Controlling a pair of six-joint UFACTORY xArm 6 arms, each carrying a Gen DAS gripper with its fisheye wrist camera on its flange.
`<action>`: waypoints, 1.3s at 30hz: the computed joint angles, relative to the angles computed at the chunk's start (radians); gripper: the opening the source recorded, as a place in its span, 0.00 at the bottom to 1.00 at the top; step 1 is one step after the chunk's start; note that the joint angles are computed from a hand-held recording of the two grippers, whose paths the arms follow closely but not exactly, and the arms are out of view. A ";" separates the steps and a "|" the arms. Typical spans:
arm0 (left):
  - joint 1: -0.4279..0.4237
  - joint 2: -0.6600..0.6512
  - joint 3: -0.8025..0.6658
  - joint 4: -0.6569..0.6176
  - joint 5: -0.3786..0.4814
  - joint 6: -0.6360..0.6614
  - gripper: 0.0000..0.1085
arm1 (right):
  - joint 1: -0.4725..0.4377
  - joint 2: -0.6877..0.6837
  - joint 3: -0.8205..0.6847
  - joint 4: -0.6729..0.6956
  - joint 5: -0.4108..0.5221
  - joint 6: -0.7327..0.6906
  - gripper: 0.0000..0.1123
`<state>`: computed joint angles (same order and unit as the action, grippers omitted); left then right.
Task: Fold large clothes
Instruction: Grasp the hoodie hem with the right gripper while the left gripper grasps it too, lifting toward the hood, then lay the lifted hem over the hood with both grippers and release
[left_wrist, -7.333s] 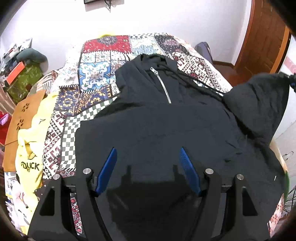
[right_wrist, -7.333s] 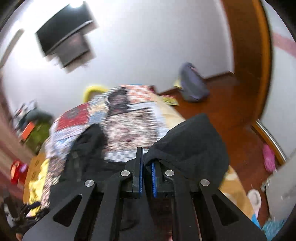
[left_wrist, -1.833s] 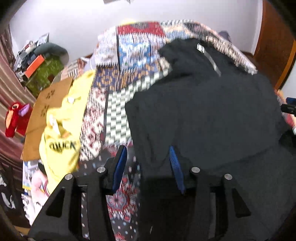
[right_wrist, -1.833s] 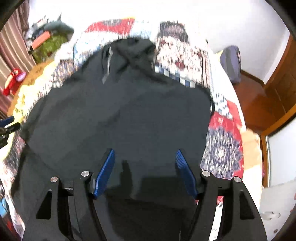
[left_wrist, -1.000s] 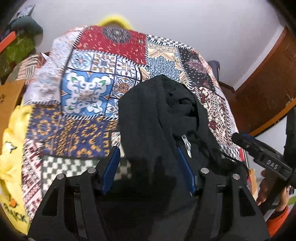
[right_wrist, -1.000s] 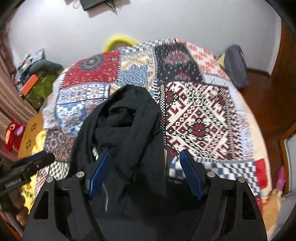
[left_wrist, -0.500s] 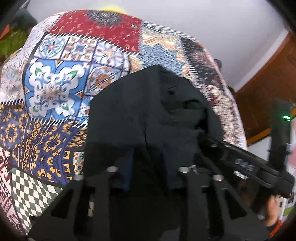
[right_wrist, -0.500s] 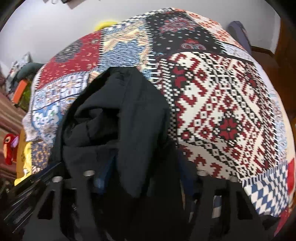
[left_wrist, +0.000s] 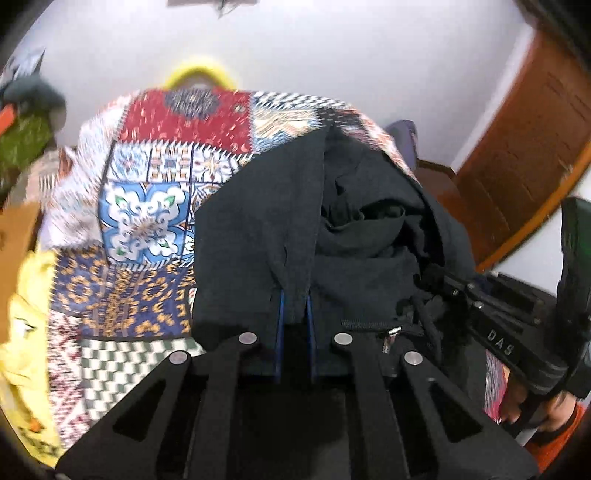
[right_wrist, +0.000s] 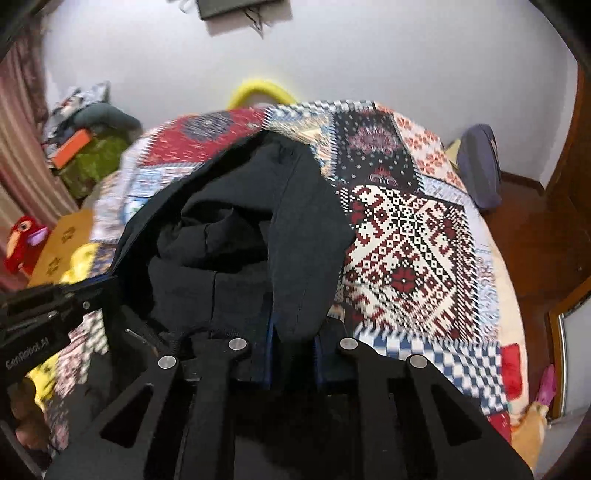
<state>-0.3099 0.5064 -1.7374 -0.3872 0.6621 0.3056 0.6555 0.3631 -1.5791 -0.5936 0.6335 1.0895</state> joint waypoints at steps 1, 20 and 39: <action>-0.002 -0.045 0.051 -0.007 -0.010 0.023 0.09 | 0.017 -0.032 0.034 -0.027 0.001 0.021 0.13; -0.011 -0.635 0.912 0.054 -0.184 0.168 0.09 | 0.188 -0.270 0.440 -0.030 -0.037 0.177 0.26; 0.124 -0.911 1.027 0.072 -0.131 0.185 0.28 | 0.254 -0.514 0.584 -0.138 0.094 0.325 0.53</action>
<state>-0.1856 -0.4047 -0.7104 -0.3155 0.5315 0.4904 0.9095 -0.1507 -0.9955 -0.7314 0.7276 1.4142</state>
